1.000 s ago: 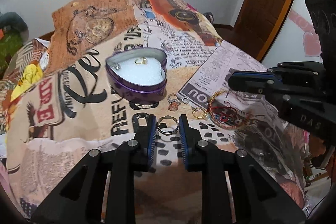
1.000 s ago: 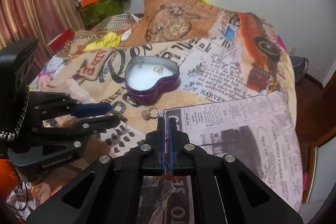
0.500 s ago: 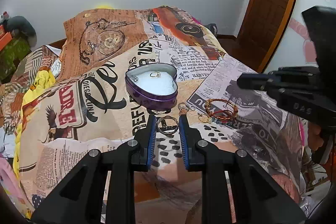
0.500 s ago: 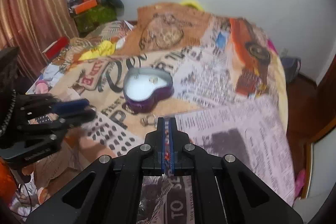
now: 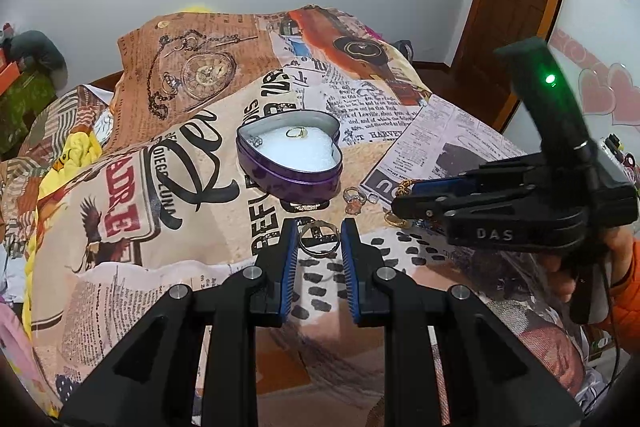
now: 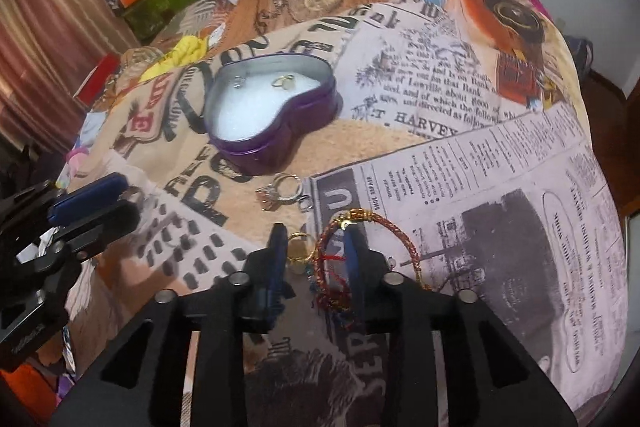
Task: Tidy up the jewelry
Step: 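Grasp the gold-and-red bracelet with the right tool while the left tool grasps a silver ring, then carry the bracelet and ring over the tin and open both tools inside it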
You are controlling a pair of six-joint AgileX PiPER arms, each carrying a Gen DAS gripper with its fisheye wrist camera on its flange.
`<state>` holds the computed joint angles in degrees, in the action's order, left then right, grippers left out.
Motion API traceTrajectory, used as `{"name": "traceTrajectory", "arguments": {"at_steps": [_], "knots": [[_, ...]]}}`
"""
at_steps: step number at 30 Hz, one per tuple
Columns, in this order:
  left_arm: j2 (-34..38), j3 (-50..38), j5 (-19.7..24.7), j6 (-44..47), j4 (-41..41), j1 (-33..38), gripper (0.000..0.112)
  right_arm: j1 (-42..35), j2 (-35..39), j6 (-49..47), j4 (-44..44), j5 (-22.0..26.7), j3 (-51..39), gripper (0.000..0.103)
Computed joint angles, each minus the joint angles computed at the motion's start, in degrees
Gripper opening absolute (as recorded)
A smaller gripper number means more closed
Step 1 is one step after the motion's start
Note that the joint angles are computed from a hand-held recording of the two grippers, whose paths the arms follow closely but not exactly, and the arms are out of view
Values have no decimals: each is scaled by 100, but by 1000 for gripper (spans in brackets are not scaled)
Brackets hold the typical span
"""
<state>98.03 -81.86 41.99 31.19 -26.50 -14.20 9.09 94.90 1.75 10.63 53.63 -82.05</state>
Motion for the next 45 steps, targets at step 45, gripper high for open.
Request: {"name": "traceTrajectory", "arguments": {"at_steps": [45], "knots": [[343, -1157, -27, -872, 645, -66, 21, 330, -264, 105, -440, -500, -1129, 9]]}}
